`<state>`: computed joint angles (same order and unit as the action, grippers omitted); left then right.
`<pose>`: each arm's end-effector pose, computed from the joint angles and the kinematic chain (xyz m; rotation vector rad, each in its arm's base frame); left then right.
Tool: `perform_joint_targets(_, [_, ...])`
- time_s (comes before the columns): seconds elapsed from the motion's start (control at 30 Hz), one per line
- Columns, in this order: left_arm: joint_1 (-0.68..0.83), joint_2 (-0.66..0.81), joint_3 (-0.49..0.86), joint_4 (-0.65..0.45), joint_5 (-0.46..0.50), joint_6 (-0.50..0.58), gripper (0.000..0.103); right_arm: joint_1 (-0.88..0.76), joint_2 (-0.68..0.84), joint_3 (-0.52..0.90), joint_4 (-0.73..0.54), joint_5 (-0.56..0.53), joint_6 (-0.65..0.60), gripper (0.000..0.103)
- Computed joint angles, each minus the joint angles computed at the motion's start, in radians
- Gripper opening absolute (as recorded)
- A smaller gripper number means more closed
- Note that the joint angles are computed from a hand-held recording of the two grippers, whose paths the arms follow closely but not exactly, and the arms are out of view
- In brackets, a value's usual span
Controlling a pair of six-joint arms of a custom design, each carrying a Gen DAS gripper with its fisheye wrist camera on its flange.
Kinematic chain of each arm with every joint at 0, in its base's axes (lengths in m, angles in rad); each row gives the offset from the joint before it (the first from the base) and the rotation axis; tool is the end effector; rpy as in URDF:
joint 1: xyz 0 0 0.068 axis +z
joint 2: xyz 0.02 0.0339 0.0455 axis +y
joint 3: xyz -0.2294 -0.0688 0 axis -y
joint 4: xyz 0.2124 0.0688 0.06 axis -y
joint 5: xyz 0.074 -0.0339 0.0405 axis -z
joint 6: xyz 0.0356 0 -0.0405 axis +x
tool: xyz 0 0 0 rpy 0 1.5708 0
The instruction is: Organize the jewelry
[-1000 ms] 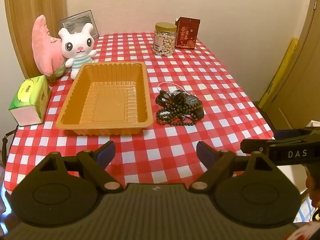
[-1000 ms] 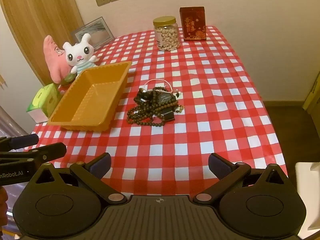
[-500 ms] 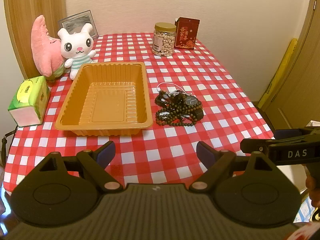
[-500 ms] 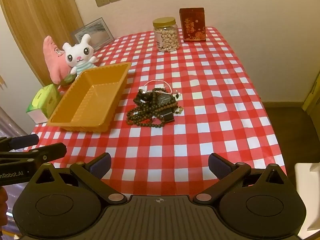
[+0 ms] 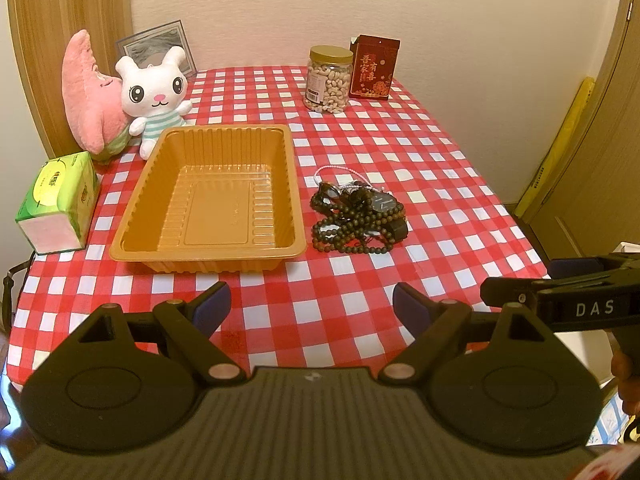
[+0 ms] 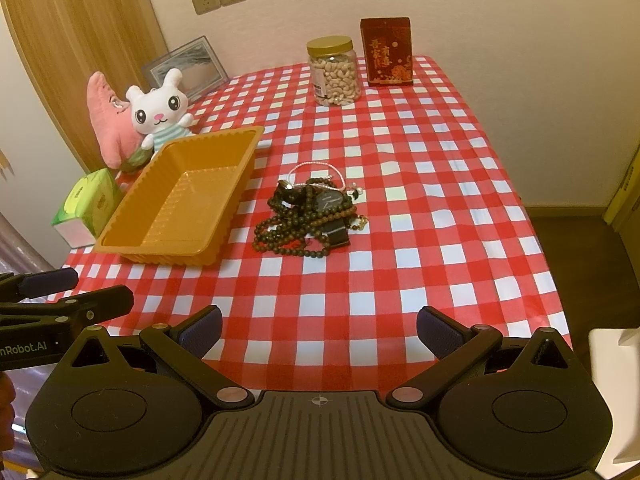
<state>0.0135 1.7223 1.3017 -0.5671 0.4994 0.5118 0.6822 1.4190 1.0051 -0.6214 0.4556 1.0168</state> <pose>0.3312 -0.0126 0.2205 0.7784 2.3062 -0.4086 0.2101 0.1505 0.2186 0.5622 2.3925 0.1298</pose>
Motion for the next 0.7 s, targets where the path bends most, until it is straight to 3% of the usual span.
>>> perform_joint_targets(0.7, [-0.021, -0.001, -0.005, 0.013, -0.009, -0.02, 0.087, -0.001, 0.001, 0.003, 0.0, 0.001, -0.005, 0.103])
